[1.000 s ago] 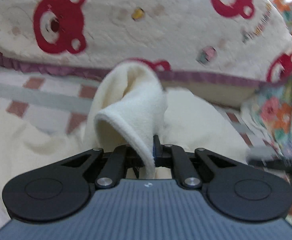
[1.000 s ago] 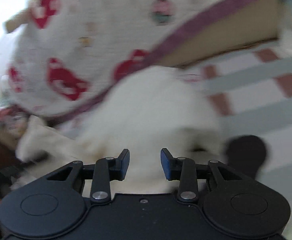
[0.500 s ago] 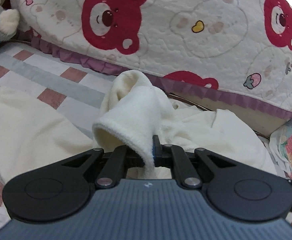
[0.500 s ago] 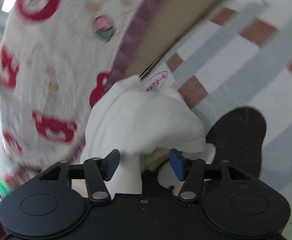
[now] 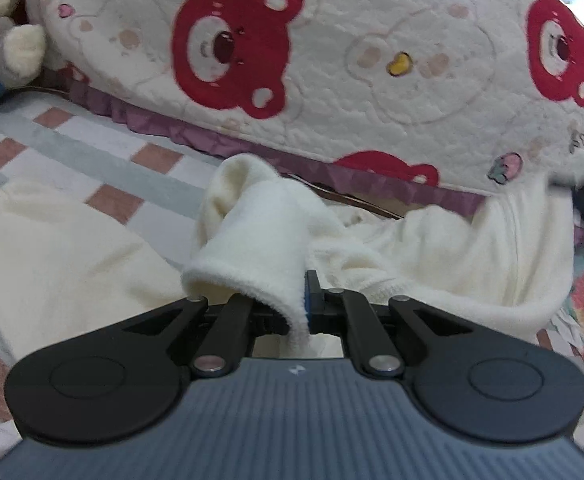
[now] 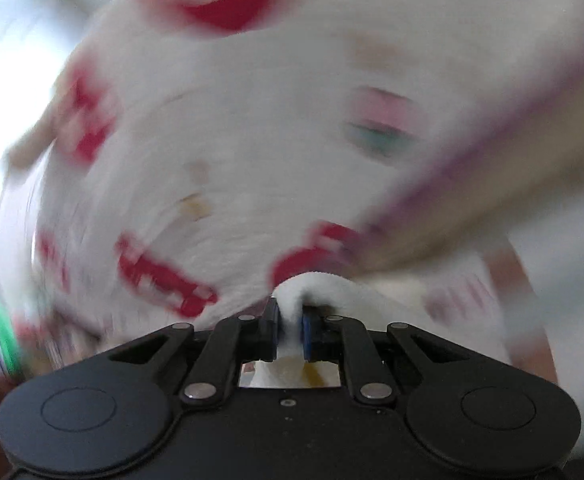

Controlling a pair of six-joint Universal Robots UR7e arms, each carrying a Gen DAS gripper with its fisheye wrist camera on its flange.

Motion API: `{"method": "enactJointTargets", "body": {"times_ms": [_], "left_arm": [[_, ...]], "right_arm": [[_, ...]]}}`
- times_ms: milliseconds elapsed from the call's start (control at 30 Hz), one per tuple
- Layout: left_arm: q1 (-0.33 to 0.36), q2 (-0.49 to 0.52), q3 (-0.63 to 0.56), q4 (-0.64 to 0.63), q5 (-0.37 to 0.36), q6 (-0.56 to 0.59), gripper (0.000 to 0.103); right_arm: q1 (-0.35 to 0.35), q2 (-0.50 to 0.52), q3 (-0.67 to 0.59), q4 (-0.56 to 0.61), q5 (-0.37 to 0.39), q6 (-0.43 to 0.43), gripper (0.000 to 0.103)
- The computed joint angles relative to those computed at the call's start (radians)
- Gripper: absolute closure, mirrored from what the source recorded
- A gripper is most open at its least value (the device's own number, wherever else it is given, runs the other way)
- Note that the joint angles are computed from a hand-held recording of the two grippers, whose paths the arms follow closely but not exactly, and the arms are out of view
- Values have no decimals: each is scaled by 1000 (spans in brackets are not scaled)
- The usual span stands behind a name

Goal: Fold clothes

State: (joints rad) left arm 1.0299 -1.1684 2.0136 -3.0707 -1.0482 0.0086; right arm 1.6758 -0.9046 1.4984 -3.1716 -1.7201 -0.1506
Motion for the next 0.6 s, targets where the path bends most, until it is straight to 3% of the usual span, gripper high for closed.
{"method": "enactJointTargets", "body": {"times_ms": [67,167,300,367,500,600], "left_arm": [[7,-3,-4,17,33,-18,98],[23,-3,-10,61,88,-64,98],[52,-6,-23,103,111,-123,98],[63,-7,-28,109,118,-145,98],[76,-6,-38,121,109,-178,98],[74,5,-44,113,108,-172,98]], "right_arm": [[45,73,-120,84,11,-114,88],[72,195,-298,227,49,-168,81],[103,307,-415,296,-109,-258,77],[96,289,-354,230,-112,-209,72],[60,171,-111,17,-77,1,59],[32,80,64,-117,-65,117,55]]}}
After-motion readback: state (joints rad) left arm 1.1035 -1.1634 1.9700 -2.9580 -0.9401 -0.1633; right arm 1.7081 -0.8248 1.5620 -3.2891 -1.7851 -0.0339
